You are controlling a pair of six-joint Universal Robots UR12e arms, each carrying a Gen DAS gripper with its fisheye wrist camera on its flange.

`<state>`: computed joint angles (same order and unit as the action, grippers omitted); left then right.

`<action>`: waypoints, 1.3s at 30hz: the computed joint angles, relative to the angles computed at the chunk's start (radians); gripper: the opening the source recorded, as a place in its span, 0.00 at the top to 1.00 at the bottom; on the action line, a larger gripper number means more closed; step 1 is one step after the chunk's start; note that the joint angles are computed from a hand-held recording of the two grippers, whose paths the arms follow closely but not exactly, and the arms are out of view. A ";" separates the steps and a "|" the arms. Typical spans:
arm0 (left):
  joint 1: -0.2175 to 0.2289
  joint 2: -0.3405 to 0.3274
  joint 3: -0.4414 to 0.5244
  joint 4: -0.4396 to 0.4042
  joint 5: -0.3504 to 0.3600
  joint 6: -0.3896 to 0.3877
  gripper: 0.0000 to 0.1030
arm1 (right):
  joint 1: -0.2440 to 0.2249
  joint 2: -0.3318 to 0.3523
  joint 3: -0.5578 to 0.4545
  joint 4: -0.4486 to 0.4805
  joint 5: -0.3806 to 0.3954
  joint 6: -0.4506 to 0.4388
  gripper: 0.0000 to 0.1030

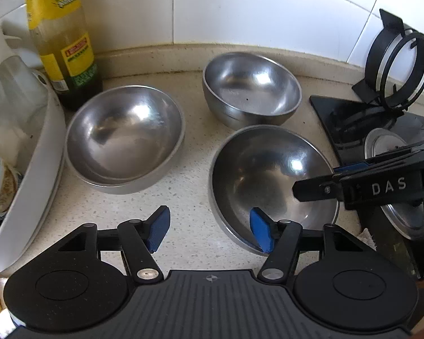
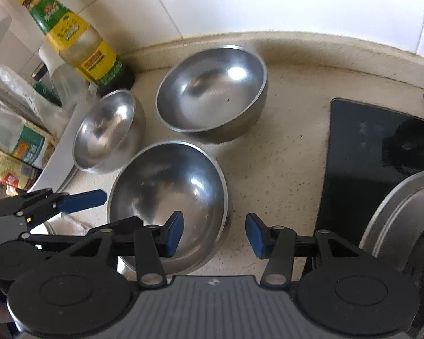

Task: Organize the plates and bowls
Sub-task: 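Move both grippers to the large steel bowl and grip its rim, then lift the steel bowl with both grippers and carry it over another steel bowl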

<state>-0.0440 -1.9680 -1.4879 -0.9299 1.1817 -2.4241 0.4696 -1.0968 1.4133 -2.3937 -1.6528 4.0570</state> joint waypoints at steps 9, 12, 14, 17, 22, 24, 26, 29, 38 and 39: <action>-0.004 -0.010 0.004 -0.025 -0.013 0.031 0.57 | -0.003 0.018 -0.006 -0.005 0.045 0.004 0.37; -0.006 -0.009 -0.002 -0.014 -0.019 0.053 0.66 | -0.002 0.021 -0.013 0.002 0.043 0.009 0.37; -0.007 -0.011 -0.002 -0.015 -0.020 0.059 0.67 | -0.002 0.020 -0.013 0.005 0.044 0.009 0.38; -0.004 -0.012 -0.003 -0.015 -0.027 0.073 0.67 | -0.001 0.018 -0.011 0.008 0.046 0.008 0.38; -0.002 -0.005 -0.008 -0.033 -0.036 0.109 0.69 | 0.001 0.019 -0.013 0.009 0.059 0.006 0.40; 0.000 -0.003 -0.009 -0.042 -0.035 0.119 0.69 | 0.001 0.016 -0.008 0.004 0.064 0.005 0.40; 0.002 0.003 -0.011 -0.053 -0.033 0.133 0.69 | 0.003 0.012 -0.004 0.005 0.070 -0.001 0.40; 0.006 0.015 -0.023 -0.060 -0.032 0.160 0.68 | 0.008 0.008 -0.005 0.013 0.080 -0.008 0.40; 0.025 0.021 -0.021 -0.071 -0.013 0.140 0.53 | 0.010 -0.002 -0.005 0.032 0.091 -0.006 0.39; 0.031 0.020 -0.015 -0.073 -0.023 0.128 0.49 | 0.011 -0.009 -0.003 0.036 0.075 -0.006 0.39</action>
